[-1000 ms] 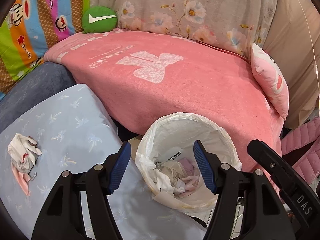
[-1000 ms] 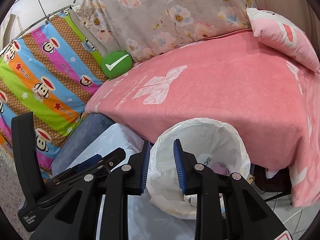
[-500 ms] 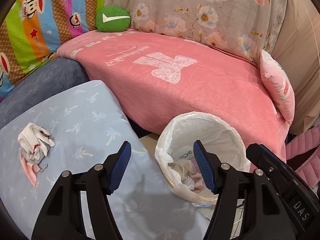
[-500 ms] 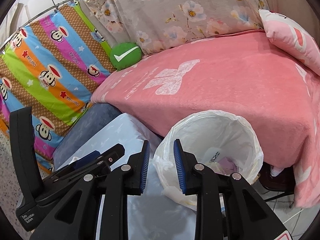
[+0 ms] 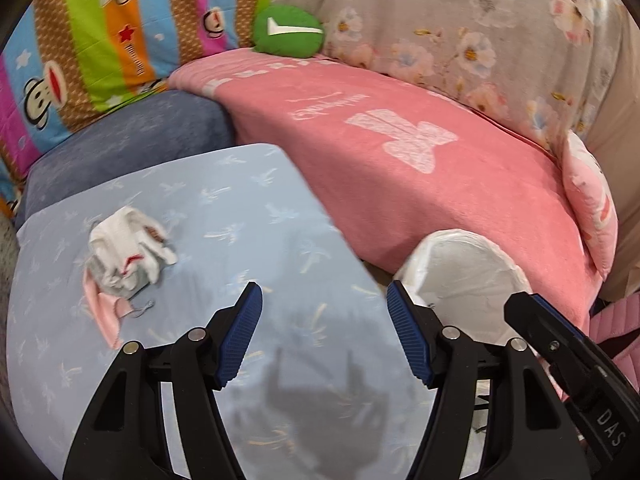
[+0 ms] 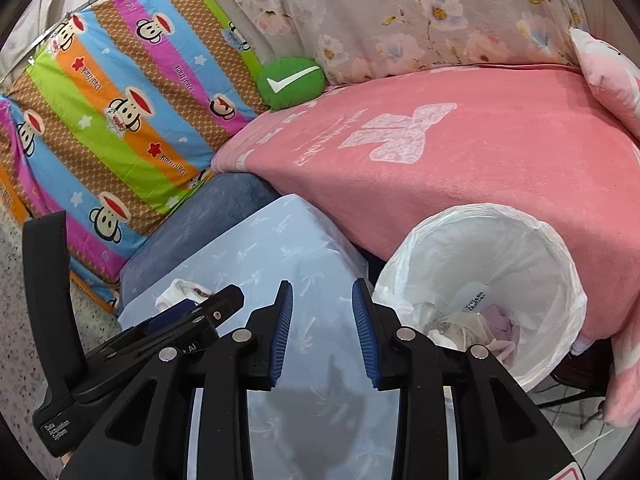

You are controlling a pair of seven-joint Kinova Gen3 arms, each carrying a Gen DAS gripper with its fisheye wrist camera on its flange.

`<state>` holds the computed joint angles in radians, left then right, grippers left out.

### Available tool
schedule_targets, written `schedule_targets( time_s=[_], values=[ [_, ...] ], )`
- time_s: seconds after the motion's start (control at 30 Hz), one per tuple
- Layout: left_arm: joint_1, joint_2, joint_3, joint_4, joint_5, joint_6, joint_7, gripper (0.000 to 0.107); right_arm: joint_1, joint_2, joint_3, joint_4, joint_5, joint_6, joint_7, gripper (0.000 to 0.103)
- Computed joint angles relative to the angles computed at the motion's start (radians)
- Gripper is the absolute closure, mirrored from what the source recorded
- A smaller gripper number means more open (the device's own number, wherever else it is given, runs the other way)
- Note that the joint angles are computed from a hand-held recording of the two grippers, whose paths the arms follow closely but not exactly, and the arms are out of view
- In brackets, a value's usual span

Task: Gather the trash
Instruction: 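Move both open tools back over the remaining pile on the table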

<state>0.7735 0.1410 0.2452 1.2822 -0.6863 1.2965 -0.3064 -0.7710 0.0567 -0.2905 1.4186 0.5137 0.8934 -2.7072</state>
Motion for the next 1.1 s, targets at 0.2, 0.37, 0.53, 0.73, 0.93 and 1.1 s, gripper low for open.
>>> schedule_targets(
  time_s=[0.2, 0.37, 0.53, 0.73, 0.93, 1.1],
  values=[
    [-0.063, -0.087, 0.006, 0.113, 0.022, 0.011, 0.064, 0.042, -0.065, 0.084, 0.002, -0.086, -0.008, 0.024, 0.039, 0.067],
    [-0.145, -0.165, 0.033, 0.21, 0.044, 0.025, 0.095, 0.039, -0.134, 0.166, 0.032, -0.175, -0.037, 0.041, 0.096, 0.065],
    [-0.242, -0.241, 0.037, 0.298, 0.095, 0.011, 0.094, 0.037, -0.194, 0.253, 0.067, -0.275, -0.083, 0.054, 0.161, 0.062],
    [-0.353, -0.314, 0.019, 0.389, 0.164, -0.025, 0.068, 0.037, -0.252, 0.381, 0.108, -0.434, -0.147, 0.093, 0.269, 0.062],
    [-0.452, -0.349, -0.008, 0.458, 0.23, -0.087, 0.008, 0.037, -0.291, 0.529, 0.151, -0.645, -0.226, 0.164, 0.377, 0.062],
    [-0.527, -0.359, -0.035, 0.508, 0.295, -0.171, -0.05, 0.038, -0.305, 0.648, 0.189, -0.825, -0.297, 0.23, 0.462, 0.062]
  ],
)
